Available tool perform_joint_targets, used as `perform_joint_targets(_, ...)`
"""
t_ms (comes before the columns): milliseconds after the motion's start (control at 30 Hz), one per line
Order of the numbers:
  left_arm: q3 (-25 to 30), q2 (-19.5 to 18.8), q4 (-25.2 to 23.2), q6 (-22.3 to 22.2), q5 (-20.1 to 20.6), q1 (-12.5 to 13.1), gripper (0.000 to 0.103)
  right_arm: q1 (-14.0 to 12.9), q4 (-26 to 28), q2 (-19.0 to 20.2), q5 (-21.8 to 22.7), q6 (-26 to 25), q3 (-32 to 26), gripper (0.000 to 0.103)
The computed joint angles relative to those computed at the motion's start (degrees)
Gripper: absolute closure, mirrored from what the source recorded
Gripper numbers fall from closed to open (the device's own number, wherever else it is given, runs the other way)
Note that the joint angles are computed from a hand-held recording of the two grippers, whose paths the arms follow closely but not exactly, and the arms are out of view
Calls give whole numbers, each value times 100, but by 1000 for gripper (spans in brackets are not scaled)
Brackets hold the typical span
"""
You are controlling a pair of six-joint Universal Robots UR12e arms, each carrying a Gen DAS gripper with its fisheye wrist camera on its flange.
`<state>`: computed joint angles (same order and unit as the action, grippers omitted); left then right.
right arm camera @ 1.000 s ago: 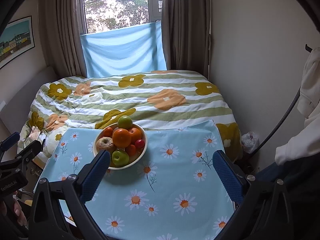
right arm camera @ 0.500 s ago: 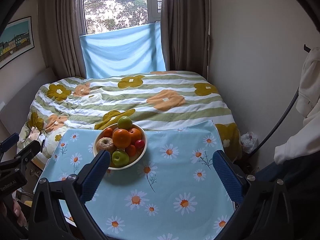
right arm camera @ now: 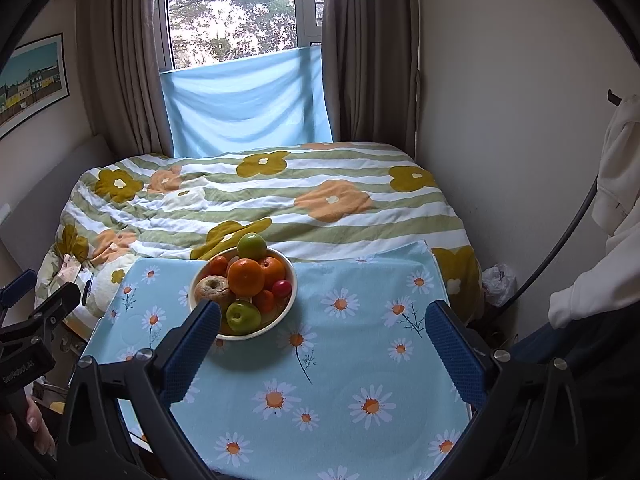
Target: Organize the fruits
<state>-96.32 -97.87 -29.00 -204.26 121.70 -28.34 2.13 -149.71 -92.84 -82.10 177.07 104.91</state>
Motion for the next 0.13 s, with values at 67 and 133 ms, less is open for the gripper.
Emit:
perform_joint_targets(67,-15,8,33,31,56,-14,0,-30,-6,-12,41,-14,7,1)
perform_joint_targets(133,-25,9,90,57,102,-30,0,-39,9,-28,53,-21,-1,1)
